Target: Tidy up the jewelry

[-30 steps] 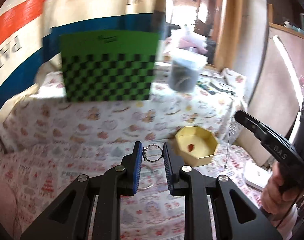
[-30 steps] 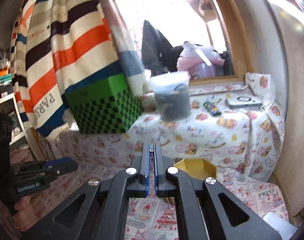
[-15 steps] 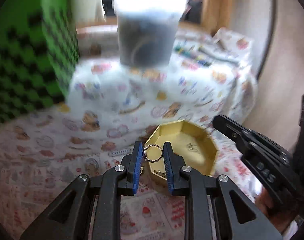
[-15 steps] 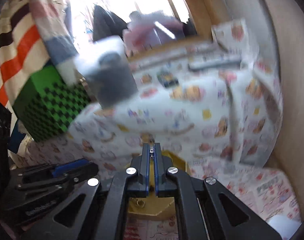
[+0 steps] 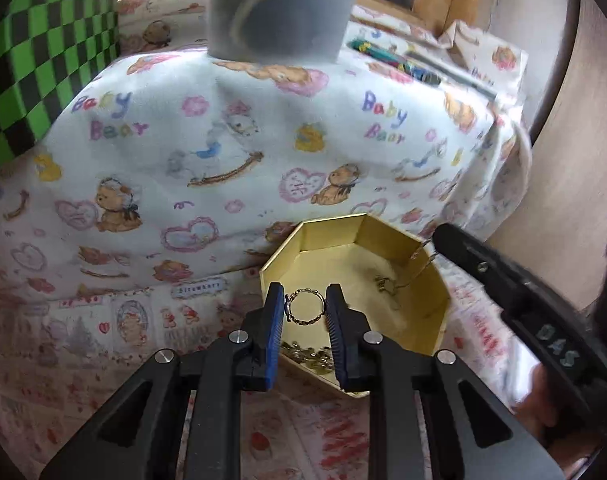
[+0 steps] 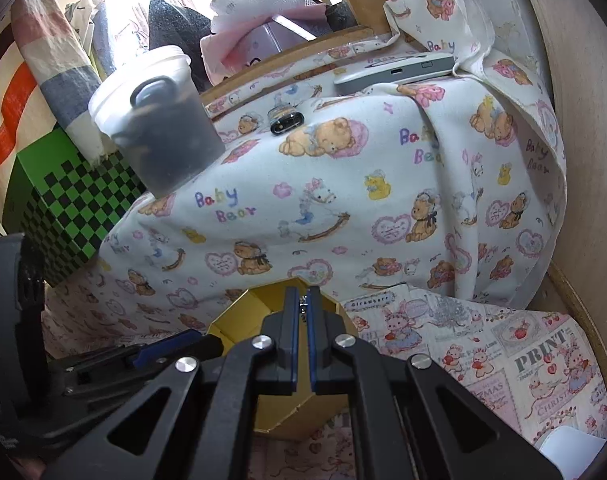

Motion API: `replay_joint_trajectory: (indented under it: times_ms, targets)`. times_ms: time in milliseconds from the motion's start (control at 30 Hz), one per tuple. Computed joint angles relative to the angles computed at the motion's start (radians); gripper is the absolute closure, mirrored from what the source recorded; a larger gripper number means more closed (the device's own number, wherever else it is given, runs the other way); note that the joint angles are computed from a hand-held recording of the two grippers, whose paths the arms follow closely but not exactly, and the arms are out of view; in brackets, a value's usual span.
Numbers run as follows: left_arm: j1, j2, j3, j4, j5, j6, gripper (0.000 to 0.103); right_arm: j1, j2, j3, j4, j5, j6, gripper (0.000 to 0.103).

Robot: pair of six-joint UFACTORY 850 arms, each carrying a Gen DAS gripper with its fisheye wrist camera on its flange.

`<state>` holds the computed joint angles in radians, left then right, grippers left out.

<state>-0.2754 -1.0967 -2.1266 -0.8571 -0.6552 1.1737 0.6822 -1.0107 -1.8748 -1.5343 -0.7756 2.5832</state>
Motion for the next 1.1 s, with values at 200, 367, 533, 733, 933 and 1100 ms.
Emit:
replay_joint_trajectory:
  times_ms: [200,367,533,733,933,1100]
  targets:
    - [-0.005,-0.036,-0.05,0.038,-0.03,-0.056,0.083,-0.002,-0.003,-0.005,-0.006,0.025,0.003,0.099]
    - [0.008,0.026,0.047,-0.05,0.009,0.069,0.08,0.0,-0.001,-0.004,-0.021,0.026,0.013,0.099]
    - [0.036,0.121,0.188,-0.227,0.09,0.289,0.067,0.011,-0.006,-0.02,-0.014,0.018,-0.026,0.098]
    - [0.1,0.232,0.342,-0.529,0.108,0.609,0.053,0.03,-0.032,-0.081,0.011,-0.018,-0.114,0.086]
    - [0.151,0.319,0.477,-0.872,0.077,1.003,0.029,0.07,-0.057,-0.142,0.01,-0.079,-0.187,0.074]
    - [0.186,0.338,0.509,-0.978,0.035,1.056,0.02,0.09,-0.079,-0.18,0.008,-0.1,-0.219,0.065]
